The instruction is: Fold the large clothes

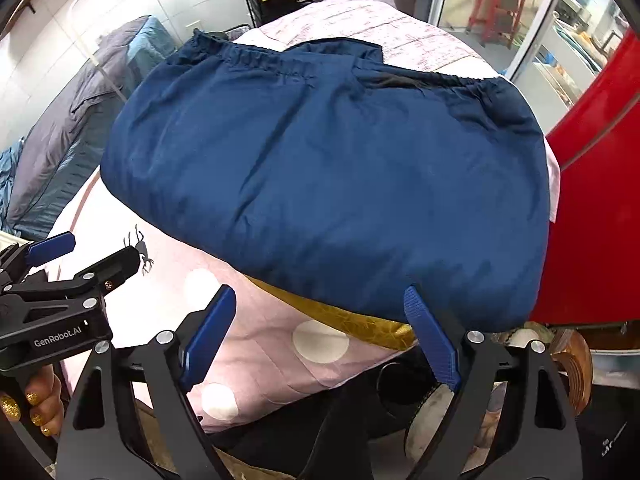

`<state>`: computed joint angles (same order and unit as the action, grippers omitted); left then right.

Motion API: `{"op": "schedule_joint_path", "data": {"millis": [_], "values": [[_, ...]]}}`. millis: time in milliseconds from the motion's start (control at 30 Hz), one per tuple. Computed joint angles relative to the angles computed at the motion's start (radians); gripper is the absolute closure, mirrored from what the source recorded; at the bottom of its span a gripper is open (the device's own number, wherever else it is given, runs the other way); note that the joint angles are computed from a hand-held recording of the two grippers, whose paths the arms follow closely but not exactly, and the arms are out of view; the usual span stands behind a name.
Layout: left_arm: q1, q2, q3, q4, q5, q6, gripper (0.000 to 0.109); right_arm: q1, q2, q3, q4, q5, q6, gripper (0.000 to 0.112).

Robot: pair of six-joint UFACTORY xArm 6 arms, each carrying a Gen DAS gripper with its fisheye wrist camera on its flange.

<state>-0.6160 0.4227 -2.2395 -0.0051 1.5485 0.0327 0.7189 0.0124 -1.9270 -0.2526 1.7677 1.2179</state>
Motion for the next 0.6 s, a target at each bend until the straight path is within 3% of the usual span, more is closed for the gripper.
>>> {"op": "schedule_joint_path", "data": {"millis": [600], "values": [[-0.021, -0.015, 0.031, 0.025, -0.018, 0.027, 0.012, -0.009, -0.018, 0.024, -0.004, 0.003, 0.004, 0.027]]}}
